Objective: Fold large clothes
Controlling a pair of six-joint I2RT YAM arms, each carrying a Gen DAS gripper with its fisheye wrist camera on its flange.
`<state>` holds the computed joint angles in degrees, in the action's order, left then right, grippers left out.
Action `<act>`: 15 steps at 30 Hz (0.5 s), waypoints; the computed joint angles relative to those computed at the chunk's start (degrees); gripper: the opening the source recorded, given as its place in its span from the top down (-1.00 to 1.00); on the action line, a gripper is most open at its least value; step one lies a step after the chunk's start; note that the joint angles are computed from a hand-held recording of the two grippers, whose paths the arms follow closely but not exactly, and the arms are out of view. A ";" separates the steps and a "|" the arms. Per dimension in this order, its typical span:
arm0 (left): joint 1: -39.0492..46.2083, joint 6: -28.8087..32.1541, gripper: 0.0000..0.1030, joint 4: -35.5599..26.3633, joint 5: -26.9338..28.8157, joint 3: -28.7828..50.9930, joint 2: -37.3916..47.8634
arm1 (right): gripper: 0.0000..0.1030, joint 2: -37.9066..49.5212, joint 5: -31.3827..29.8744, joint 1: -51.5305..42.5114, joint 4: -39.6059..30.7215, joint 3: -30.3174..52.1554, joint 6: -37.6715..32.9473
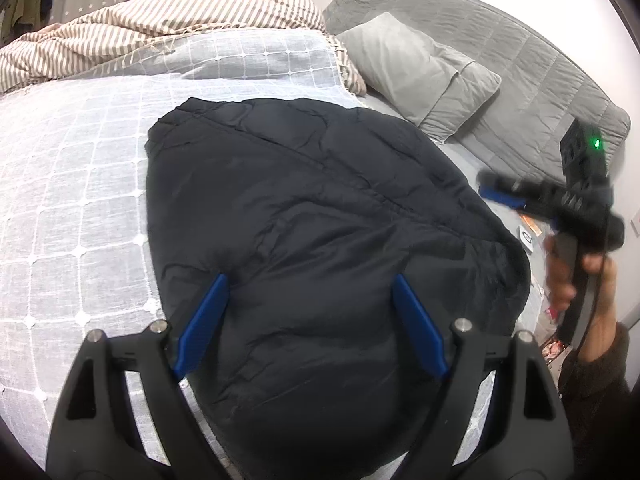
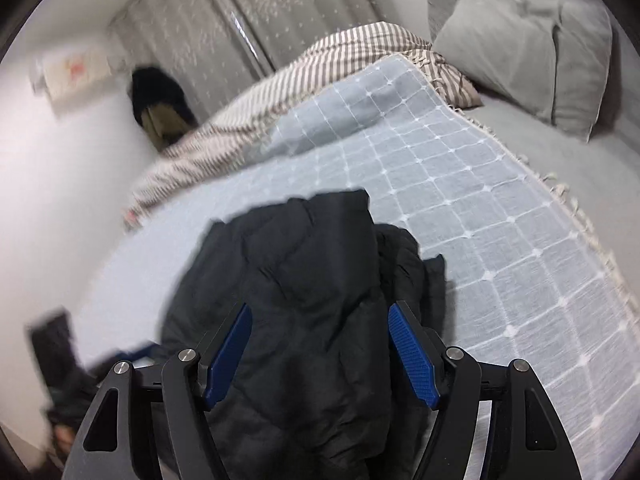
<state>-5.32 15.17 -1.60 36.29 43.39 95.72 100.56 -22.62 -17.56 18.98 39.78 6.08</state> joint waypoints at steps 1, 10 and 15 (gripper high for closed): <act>0.16 -0.34 -0.65 -0.93 -0.77 0.59 -0.02 | -0.40 1.69 3.17 0.86 -0.43 0.61 -0.59; 4.59 -4.88 -0.98 -9.61 -3.60 9.73 5.98 | -0.61 14.71 -7.09 -8.65 -1.10 4.40 2.18; 6.59 -4.73 -0.99 -19.68 0.98 18.81 14.77 | -0.63 18.77 -20.76 -13.75 -8.95 9.78 3.82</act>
<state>1.27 10.44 -21.28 37.27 62.19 110.49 119.34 -43.39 -31.31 10.03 49.57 9.90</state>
